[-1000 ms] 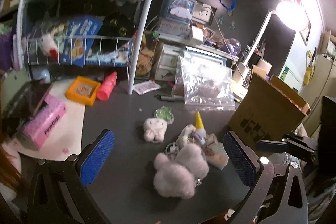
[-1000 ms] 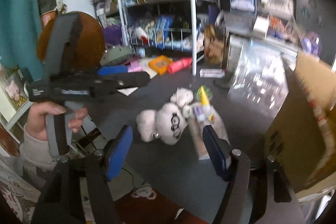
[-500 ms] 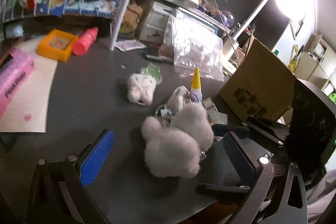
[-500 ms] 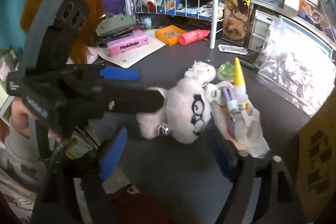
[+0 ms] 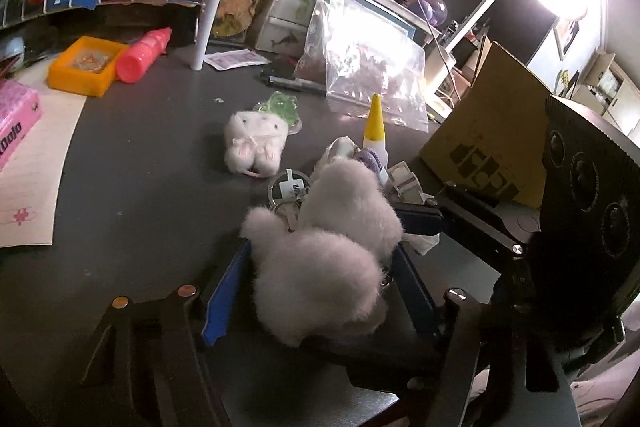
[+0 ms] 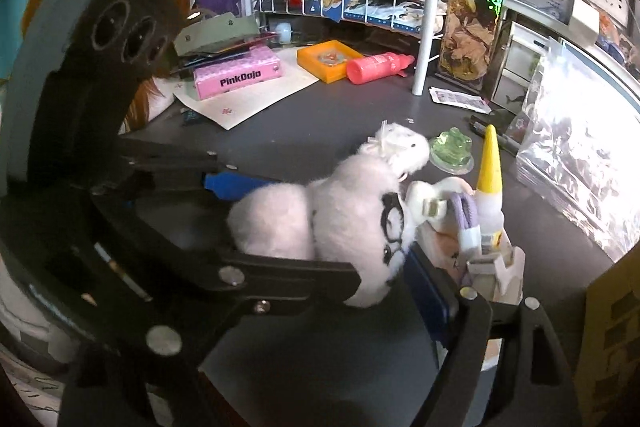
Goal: Organize objects
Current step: 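Close the left tool around the white fluffy plush and lift it, then carry the plush into the cardboard box and open the left tool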
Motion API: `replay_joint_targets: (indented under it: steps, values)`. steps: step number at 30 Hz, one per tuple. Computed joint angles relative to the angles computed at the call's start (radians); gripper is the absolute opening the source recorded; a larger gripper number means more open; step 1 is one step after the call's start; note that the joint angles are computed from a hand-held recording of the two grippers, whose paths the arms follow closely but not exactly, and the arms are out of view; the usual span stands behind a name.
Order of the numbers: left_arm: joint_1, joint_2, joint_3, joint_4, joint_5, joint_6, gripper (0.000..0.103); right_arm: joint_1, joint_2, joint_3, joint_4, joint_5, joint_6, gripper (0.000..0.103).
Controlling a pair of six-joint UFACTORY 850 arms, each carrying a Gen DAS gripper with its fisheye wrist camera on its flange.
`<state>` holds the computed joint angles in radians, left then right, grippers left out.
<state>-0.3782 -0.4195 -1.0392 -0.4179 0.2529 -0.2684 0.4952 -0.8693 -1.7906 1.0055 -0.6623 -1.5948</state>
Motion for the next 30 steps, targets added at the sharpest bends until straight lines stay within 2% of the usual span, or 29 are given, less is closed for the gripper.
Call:
replay_joint_targets:
  steps: [6, 15, 23, 30]
  values:
    - [-0.020, 0.010, -0.006, -0.240, 0.010, 0.249, 0.058, 0.002, 0.004, 0.009, 0.037, 0.014, -0.045, 0.075]
    - [-0.063, 0.052, -0.011, -0.590, 0.062, 0.612, 0.056, -0.010, 0.053, 0.061, 0.140, 0.001, -0.148, 0.074]
    - [-0.122, 0.099, -0.044, -0.849, 0.170, 0.901, 0.056, -0.031, 0.129, 0.128, 0.292, -0.022, -0.325, 0.074]
    - [-0.173, 0.096, -0.134, -0.968, 0.268, 1.088, 0.056, -0.067, 0.198, 0.167, 0.408, -0.052, -0.457, 0.074]
